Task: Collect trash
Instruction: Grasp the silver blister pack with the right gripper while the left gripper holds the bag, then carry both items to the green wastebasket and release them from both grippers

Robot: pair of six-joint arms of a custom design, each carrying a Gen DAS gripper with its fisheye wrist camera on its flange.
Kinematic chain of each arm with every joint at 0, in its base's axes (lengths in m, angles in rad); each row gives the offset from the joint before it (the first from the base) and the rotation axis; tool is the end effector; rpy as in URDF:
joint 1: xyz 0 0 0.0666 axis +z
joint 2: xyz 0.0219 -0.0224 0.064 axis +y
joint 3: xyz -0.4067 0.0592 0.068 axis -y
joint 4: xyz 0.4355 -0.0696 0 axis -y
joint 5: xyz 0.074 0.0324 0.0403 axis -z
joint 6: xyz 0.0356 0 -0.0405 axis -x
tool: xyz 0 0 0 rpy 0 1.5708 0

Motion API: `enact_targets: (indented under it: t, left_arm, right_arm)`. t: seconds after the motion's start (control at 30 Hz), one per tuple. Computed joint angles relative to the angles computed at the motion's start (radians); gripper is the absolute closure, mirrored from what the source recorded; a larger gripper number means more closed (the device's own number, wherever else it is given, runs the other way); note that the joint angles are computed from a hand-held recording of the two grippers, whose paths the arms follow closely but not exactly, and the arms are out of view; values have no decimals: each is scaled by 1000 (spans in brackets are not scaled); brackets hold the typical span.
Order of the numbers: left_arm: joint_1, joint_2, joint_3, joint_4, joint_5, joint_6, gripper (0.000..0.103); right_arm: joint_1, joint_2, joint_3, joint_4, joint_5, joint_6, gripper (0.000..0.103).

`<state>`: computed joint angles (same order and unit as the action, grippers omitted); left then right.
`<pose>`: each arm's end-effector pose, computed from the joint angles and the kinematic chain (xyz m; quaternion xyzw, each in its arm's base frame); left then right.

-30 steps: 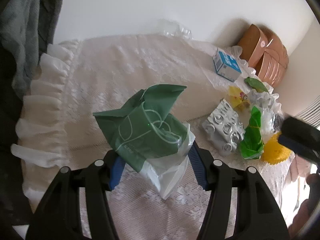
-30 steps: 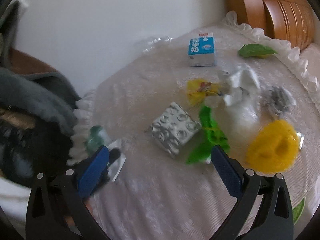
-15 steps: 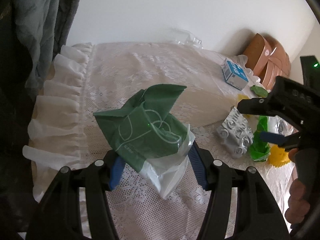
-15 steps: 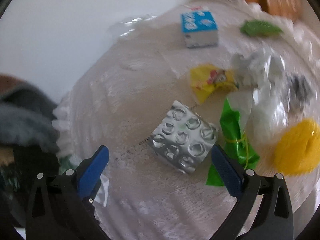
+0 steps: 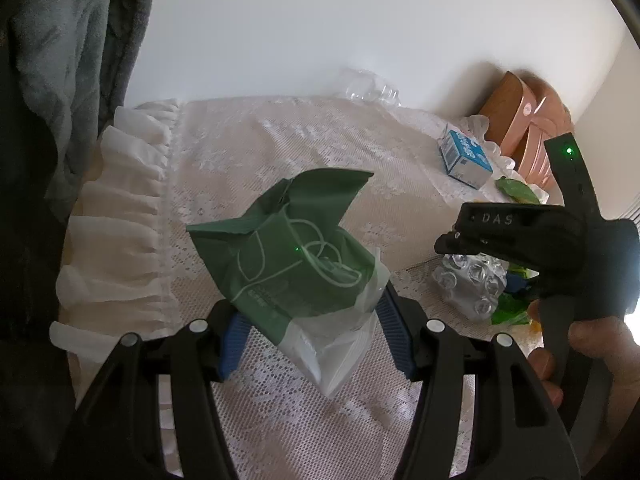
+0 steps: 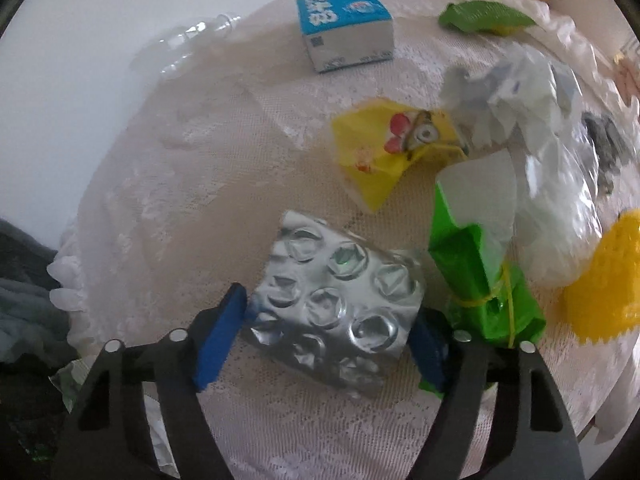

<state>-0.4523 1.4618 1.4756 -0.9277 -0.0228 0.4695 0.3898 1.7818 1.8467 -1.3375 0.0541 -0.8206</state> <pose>0.4926 -0.2389 0.4614 -0.0118 0.9464 -0.1338 0.2937 0.5930 0.2411 0.4375 0.2152 0.9648 0.0625 0.1373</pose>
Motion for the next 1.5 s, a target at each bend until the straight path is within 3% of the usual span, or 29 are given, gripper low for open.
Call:
enact_targets:
  t: [0.13,0.33,0.5,0.63,0.73,0.93,1.03,1.2,1.37,1.5]
  left_arm:
    - [-3,-6,-7,5,-3,-6,46]
    - [-15,-15,-7,-2,-2,-27,46]
    - [-51,-23,18,-18,-35,-92,46]
    - [-109,-14,63,-38,-33,-131,46]
    - [-172,6,110,-43,4,-151,46]
    - [-351,111,255,-65,89,-222,46]
    - [-444,199,358,-102,176,-268,46]
    - [-589,378,565,-199,319,-344,46]
    - [-721,588,833,-345,342,-423,46]
    - [-766,748,1059,-471,366,-441,46]
  right_arm:
    - [-1,-31,-43,40,-6,13,31]
    - [-2,-105,-129,185,-101,59,31]
    - [-5,-217,-208,264,-118,142,31]
    - [-25,-363,-315,276,-61,205,31]
    - [-62,-498,-417,240,25,213,31]
    - [-206,-815,-622,70,227,182,31]
    - [-318,-967,-696,-26,294,170,31]
    - [-619,-1187,-783,-104,265,232,31]
    - [-1054,-1298,-824,-94,51,484,31]
    - [-1331,-1300,-838,-82,-122,698,31]
